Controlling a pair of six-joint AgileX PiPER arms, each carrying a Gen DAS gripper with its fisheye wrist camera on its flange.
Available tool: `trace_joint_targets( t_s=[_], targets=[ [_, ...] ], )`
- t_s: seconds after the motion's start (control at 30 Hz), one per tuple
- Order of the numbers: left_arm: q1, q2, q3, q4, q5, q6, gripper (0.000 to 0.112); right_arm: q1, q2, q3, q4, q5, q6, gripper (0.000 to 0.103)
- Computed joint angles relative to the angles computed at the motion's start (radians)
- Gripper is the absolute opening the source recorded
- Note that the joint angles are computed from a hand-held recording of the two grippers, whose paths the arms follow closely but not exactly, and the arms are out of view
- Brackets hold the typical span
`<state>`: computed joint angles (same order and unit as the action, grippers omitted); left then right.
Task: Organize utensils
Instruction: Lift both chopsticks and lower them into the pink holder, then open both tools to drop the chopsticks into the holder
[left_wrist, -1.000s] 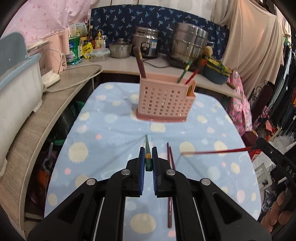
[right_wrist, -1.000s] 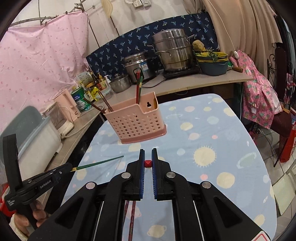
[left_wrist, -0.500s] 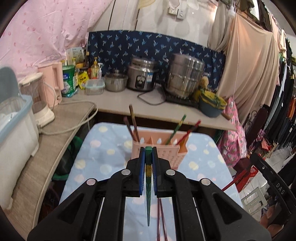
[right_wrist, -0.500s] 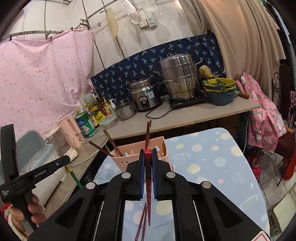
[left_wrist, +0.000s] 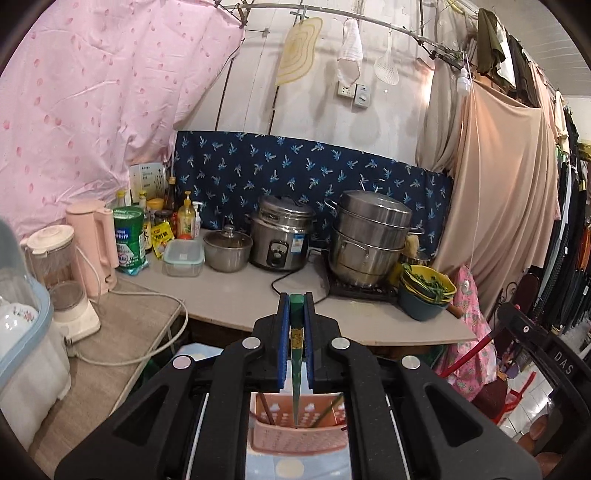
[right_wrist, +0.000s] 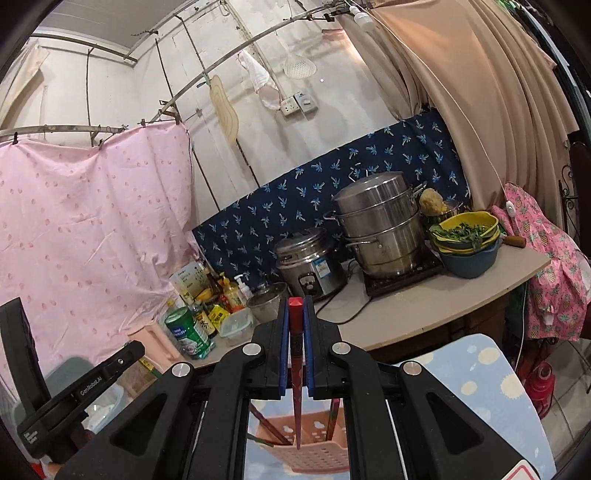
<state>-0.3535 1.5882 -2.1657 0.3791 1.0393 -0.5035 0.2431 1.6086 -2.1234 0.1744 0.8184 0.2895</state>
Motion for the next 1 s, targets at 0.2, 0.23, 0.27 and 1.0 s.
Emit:
trace_joint_targets(
  t_s=[0.2, 0.23, 0.27, 1.0],
  targets=[
    [0.027, 0.077, -0.035, 0.000, -0.022, 0.020, 0.007, 0.018, 0.148, -0.147, -0.048, 0.038, 0.032, 0.007],
    [0.030, 0.074, -0.012, 0.000, -0.035, 0.014, 0.007, 0.017, 0.165, -0.152, -0.046, 0.042, 0.031, 0.007],
    [0.040, 0.077, 0.006, -0.012, -0.048, 0.015, 0.007, 0.014, 0.178, -0.145, -0.039, 0.042, 0.029, 0.007],
    [0.059, 0.040, 0.234, -0.025, -0.105, -0.028, 0.045, 0.019, 0.128, 0.132, 0.017, -0.038, -0.022, 0.023]
  ],
)
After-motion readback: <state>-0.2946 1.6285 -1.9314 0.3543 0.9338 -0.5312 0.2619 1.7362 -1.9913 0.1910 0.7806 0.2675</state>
